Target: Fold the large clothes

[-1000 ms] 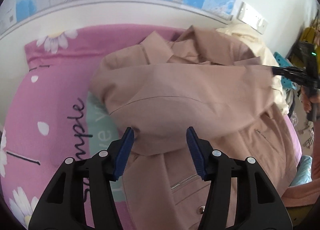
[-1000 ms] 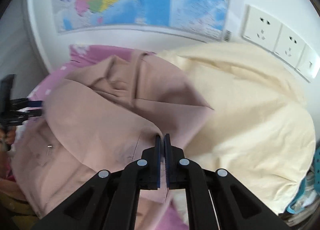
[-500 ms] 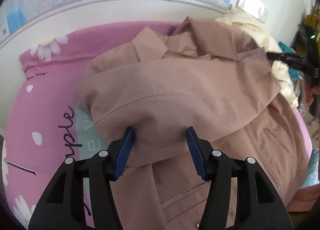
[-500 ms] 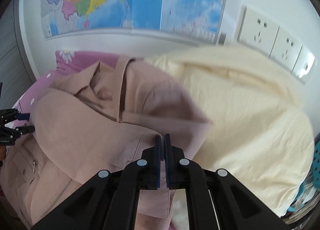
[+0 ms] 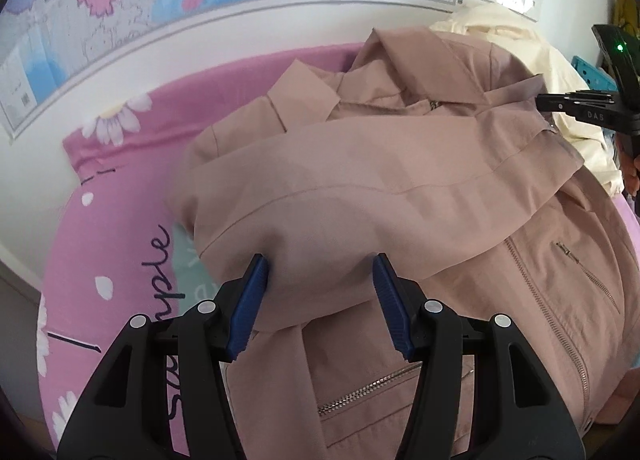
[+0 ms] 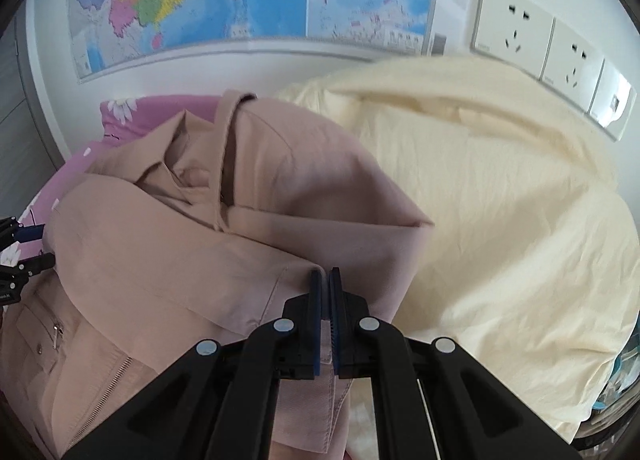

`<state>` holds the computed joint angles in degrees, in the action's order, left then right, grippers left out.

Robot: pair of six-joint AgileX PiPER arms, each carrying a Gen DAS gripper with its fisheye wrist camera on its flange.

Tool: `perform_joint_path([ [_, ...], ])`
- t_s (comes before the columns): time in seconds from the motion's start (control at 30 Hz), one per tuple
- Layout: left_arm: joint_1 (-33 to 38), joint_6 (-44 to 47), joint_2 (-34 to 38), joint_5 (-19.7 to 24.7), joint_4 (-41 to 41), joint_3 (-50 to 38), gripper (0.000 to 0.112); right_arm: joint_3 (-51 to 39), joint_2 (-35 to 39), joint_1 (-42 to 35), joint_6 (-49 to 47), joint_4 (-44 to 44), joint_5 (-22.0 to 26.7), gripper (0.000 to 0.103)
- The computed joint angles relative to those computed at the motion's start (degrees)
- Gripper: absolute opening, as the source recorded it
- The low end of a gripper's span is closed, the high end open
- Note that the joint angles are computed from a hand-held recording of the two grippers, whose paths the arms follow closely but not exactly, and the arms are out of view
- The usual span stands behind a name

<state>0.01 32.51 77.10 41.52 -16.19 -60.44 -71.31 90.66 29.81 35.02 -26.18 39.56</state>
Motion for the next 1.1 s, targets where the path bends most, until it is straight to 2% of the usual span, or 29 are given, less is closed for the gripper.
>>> perform_joint_path([
  [0.3,-1.87,-2.23,1.38,-1.55,1.18,-0.8,0.054,-3.31,1.99,-0.34,0.26,-0.79,-1.68,0.004],
  [0.4,-2.23,-6.15,3.1,-2.69,4.96,-0.63,0.055,-4.56,4.57,-0.42,0.27,-1.64,0.11,0.004],
  [0.5,-1.56,-6.75,3.95,-3.11,5.45,-0.41,0.056,-4.25,5.77,-0.62,-0.72,-1.11,1.09,0.007],
  [0.57,-1.32,-6.63,3.91,-3.41,5.53,-0.11,0.055,-3.6,5.38,0.21,0.73,-3.02,2.36,0.019],
  [0.67,-1.61,-7.47,3.73,-3.63,6.96,-0.02,0.055,0.06,0.95,2.08,5.52,-6.77,1.14,0.051],
  [0.73,-1.6,-7.33,3.53,-3.57,6.91,-0.05,0.056,2.7,-2.51,3.36,8.93,-8.98,-0.37,0.051],
  [0.83,-2.3,-8.33,2.52,-4.2,8.37,0.54,0.055,5.04,-5.32,5.41,7.83,-6.57,-3.11,0.051],
  [0.9,-2.56,-7.7,1.63,-4.38,7.92,0.93,0.055,4.57,-3.37,8.53,7.05,-7.43,-1.8,0.051],
  [1.0,-3.26,-7.44,0.92,-4.97,8.31,1.54,0.056,2.53,2.15,10.15,6.15,-7.58,0.49,0.042],
  [1.1,-3.59,-8.39,1.19,-5.37,9.77,1.91,0.057,1.04,6.87,9.23,6.28,-7.06,-0.43,0.042],
])
